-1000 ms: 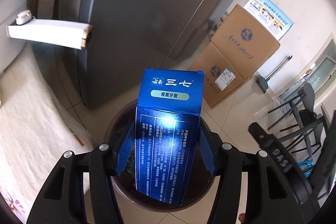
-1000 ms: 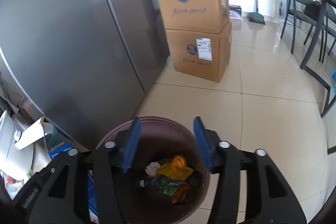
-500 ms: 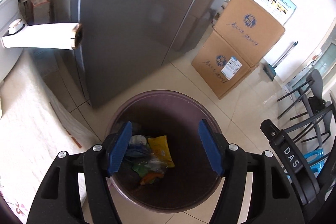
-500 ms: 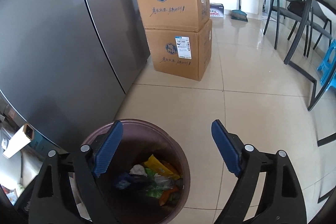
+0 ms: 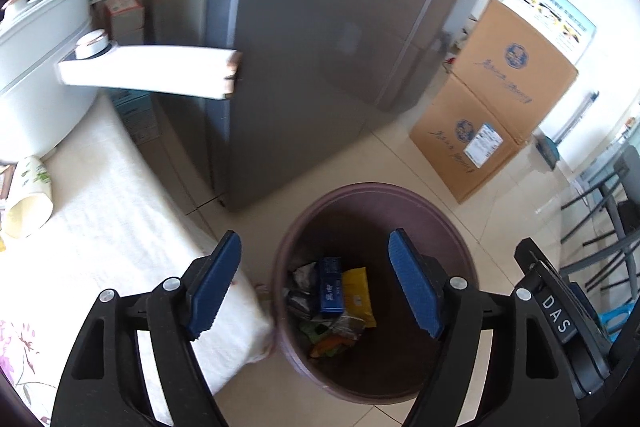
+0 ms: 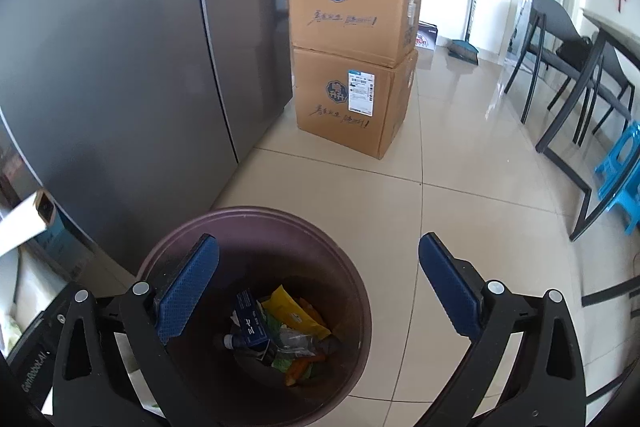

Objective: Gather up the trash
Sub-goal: 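Move both open tools back over the table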

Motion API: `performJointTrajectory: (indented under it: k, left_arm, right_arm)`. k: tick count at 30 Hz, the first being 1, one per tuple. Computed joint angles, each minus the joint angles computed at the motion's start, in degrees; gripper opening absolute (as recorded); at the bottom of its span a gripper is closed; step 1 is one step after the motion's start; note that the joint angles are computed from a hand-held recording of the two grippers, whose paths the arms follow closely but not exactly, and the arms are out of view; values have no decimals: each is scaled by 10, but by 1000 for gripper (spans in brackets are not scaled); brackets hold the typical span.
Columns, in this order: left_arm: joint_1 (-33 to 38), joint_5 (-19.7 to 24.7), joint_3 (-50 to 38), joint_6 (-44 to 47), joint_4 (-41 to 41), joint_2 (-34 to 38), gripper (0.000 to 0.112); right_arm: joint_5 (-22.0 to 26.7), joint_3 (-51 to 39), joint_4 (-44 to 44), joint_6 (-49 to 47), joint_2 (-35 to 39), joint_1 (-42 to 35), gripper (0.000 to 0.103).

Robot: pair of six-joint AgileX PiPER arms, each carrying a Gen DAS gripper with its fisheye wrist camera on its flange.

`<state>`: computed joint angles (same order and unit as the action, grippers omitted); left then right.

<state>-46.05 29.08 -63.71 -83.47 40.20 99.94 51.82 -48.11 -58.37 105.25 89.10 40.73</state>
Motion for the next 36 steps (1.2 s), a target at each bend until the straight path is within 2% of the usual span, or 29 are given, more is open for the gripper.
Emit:
performJointTrajectory:
  k: [11, 21, 29, 34, 36]
  left_arm:
    - [57, -20, 108, -34, 18, -59, 75]
    - [156, -50, 222, -24, 13, -154, 75]
    - [285, -90, 282, 77, -64, -211, 75]
    - [378, -119, 309, 202, -161, -231, 75]
    - [425, -134, 320, 291, -239, -236, 75]
  right_arm:
    - [28, -87, 27, -48, 71, 71, 96]
    - [56, -232, 52, -93, 176, 155, 96]
    - [80, -345, 54, -140, 253, 204, 96]
    - [76, -402, 62, -159, 287, 220, 96]
    - [75, -423, 61, -170, 301, 226, 96]
